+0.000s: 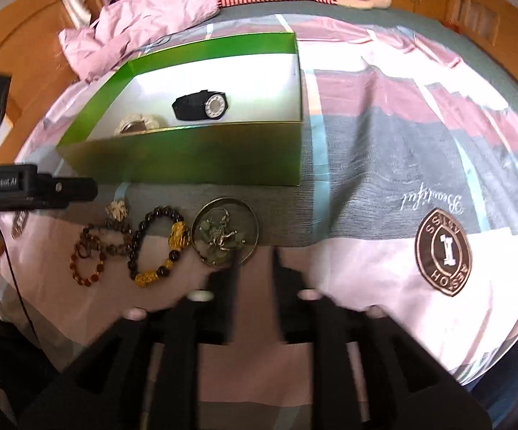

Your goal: Organize jewelry

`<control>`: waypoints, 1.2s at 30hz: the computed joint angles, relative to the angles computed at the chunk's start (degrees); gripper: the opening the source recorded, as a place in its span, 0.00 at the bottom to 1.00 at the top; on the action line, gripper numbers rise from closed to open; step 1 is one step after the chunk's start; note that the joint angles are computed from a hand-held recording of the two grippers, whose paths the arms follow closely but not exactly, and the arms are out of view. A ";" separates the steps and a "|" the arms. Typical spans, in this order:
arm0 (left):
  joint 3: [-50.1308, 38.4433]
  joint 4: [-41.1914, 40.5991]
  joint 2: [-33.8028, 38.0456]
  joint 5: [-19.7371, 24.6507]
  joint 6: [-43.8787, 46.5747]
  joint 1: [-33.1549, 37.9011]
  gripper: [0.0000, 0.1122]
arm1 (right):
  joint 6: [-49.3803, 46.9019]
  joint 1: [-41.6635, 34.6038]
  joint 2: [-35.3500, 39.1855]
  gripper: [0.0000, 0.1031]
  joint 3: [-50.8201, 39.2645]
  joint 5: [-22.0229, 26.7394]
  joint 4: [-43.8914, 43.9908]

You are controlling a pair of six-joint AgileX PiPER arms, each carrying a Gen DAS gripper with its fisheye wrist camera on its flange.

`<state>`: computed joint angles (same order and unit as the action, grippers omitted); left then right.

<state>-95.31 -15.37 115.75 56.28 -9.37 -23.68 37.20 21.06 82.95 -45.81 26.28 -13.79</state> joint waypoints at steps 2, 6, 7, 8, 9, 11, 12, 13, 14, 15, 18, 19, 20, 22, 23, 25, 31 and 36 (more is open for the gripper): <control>-0.05 -0.32 0.40 0.31 0.36 0.40 0.77 | -3.99 -1.48 0.97 0.37 -0.39 -1.52 5.03; -0.11 0.69 0.84 0.17 -0.91 -0.16 0.77 | -2.78 0.18 4.60 0.37 -3.35 -0.91 3.92; 0.13 0.84 0.82 0.04 -1.21 0.03 0.77 | -4.85 0.13 5.03 0.37 -3.68 -1.43 5.86; 0.06 1.17 1.06 -0.03 -1.99 0.02 0.77 | -6.49 0.40 5.46 0.37 -4.08 -1.75 7.39; 0.15 1.58 1.22 -0.06 -2.47 0.04 0.77 | -8.25 1.16 6.08 0.37 -4.67 -1.99 8.90; 0.81 2.75 1.15 0.11 -3.01 -0.24 0.77 | -9.45 2.79 7.35 0.37 -5.84 -1.82 9.74; 1.09 3.05 1.14 0.08 -2.98 -0.32 0.77 | -9.93 3.90 8.39 0.37 -6.65 -1.83 9.90; 1.36 3.47 1.21 0.08 -3.04 -0.61 0.77 | -9.77 4.75 9.02 0.37 -6.99 -2.02 9.56; 1.62 3.97 1.39 -0.03 -3.01 -0.95 0.77 | -9.00 5.60 9.74 0.37 -7.33 -2.15 8.59; 1.73 4.51 1.61 -0.11 -3.17 -1.34 0.77 | -7.67 6.48 10.73 0.37 -8.05 -1.86 7.09; 2.01 6.07 2.25 -0.06 -3.34 -2.29 0.77 | -4.77 8.16 13.56 0.37 -9.86 -0.71 4.24; 1.83 6.61 2.60 0.13 -3.61 -2.59 0.77 | -5.67 8.11 14.09 0.37 -10.20 -0.67 5.03; 1.89 7.62 2.96 0.12 -4.12 -2.94 0.77 | -5.32 8.37 14.93 0.37 -10.99 0.03 4.72; 1.26 8.95 3.57 0.60 -4.97 -3.26 0.77 | -2.76 9.11 16.02 0.37 -11.96 0.66 2.10; 0.81 9.16 3.92 0.75 -5.41 -3.56 0.77 | -2.04 9.33 16.24 0.37 -12.31 0.90 1.29; -0.11 9.83 4.62 1.14 -6.23 -4.10 0.77 | -1.00 9.85 16.19 0.36 -12.46 1.40 0.04; -1.84 17.03 5.88 1.66 -10.45 -7.79 0.53 | -0.91 9.62 15.18 0.17 -11.66 1.82 0.03; -0.98 14.27 4.59 -0.13 -8.91 -6.96 0.11 | 0.12 9.42 13.67 0.16 -10.25 1.44 -0.59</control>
<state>-96.28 -1.10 120.34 56.15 -18.28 -30.64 37.32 30.48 96.62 -56.07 27.72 -14.38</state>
